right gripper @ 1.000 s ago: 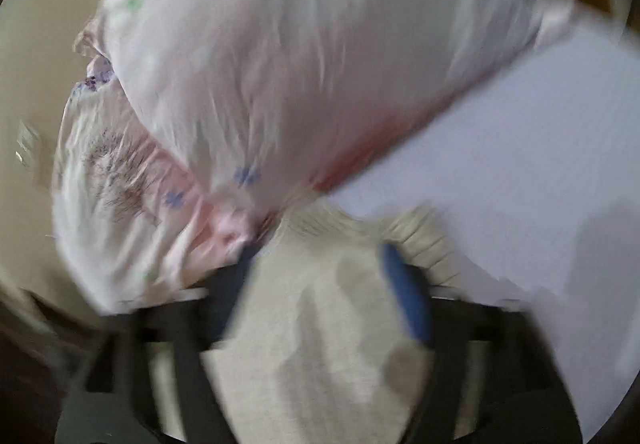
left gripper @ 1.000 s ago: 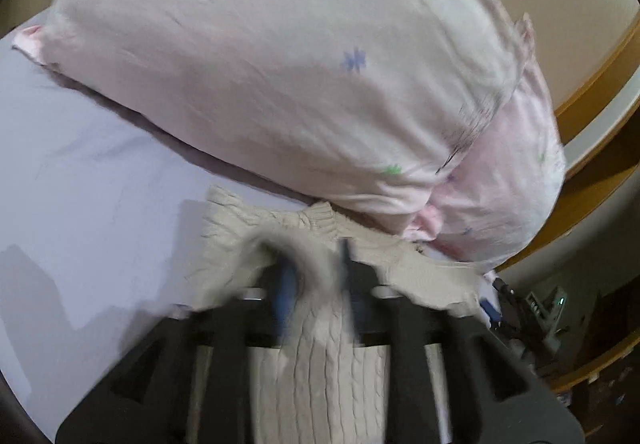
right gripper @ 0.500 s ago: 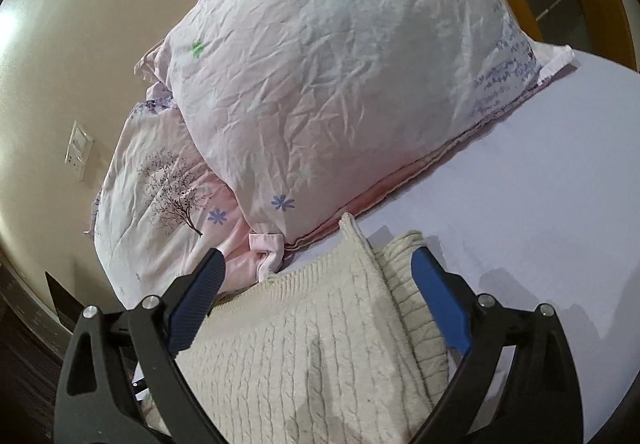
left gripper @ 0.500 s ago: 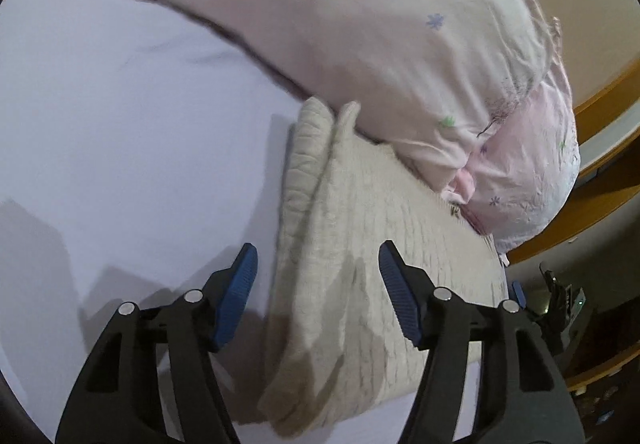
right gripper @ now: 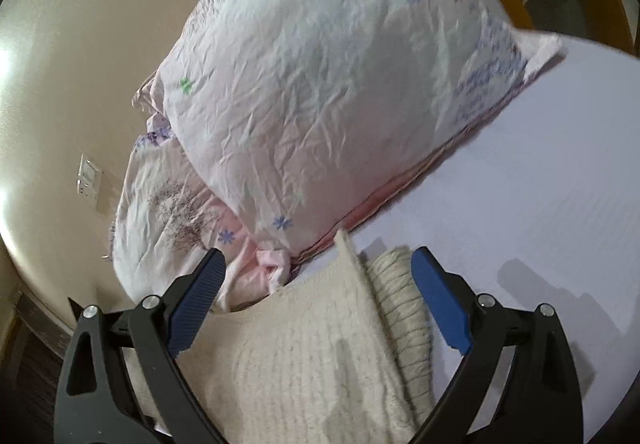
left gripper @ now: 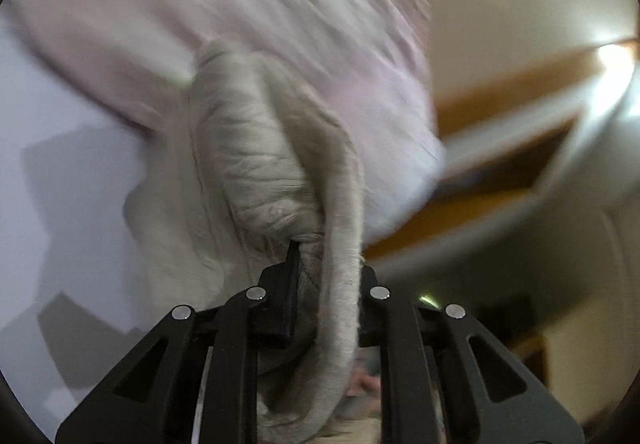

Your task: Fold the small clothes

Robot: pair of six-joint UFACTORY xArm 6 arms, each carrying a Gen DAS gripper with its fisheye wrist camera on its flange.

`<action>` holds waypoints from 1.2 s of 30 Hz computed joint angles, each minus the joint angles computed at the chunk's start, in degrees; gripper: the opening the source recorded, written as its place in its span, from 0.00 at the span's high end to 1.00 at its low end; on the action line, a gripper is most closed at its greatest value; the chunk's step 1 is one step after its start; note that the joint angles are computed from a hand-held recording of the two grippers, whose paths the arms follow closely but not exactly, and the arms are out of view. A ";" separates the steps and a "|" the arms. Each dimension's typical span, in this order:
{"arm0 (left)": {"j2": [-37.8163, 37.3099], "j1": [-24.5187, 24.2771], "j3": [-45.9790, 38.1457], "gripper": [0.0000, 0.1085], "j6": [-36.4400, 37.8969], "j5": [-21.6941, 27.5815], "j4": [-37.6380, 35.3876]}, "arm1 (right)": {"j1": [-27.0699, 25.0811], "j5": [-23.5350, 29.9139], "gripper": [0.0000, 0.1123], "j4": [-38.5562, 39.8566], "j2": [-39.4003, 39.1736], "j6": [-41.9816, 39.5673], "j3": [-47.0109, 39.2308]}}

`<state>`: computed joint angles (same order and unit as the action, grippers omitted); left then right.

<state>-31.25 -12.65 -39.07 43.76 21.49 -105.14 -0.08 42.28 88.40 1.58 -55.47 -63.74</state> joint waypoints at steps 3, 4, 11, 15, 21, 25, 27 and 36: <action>17.74 -3.13 -12.51 0.81 5.64 11.78 -8.78 | 0.67 -4.91 0.16 -1.97 0.29 -0.87 -0.55; 21.91 -3.39 -15.17 0.79 4.22 14.93 -9.27 | 0.75 -6.47 0.16 -3.37 0.82 -0.54 -1.00; 21.58 -4.53 -16.29 0.71 3.92 9.44 -1.18 | -5.38 3.76 0.16 -6.41 5.37 5.28 -4.79; 14.47 -8.41 -8.08 0.44 -13.30 -12.15 22.80 | -6.94 12.39 0.15 -14.14 8.17 10.16 -8.61; 15.98 -6.91 -1.92 0.36 -43.29 -12.49 56.55 | -4.15 15.23 0.15 -27.61 12.54 19.23 -13.68; 18.58 -7.68 -2.93 0.23 -48.24 -11.34 63.35 | -3.36 16.31 0.16 -29.43 13.82 19.59 -14.82; 21.07 -8.33 -4.81 0.22 -49.83 -11.93 65.35 | -3.29 17.20 0.31 -28.21 14.42 18.86 -15.05; 15.09 -8.59 -1.38 0.61 -24.86 -9.99 39.33 | -4.31 31.78 0.71 -13.93 13.18 9.89 -12.96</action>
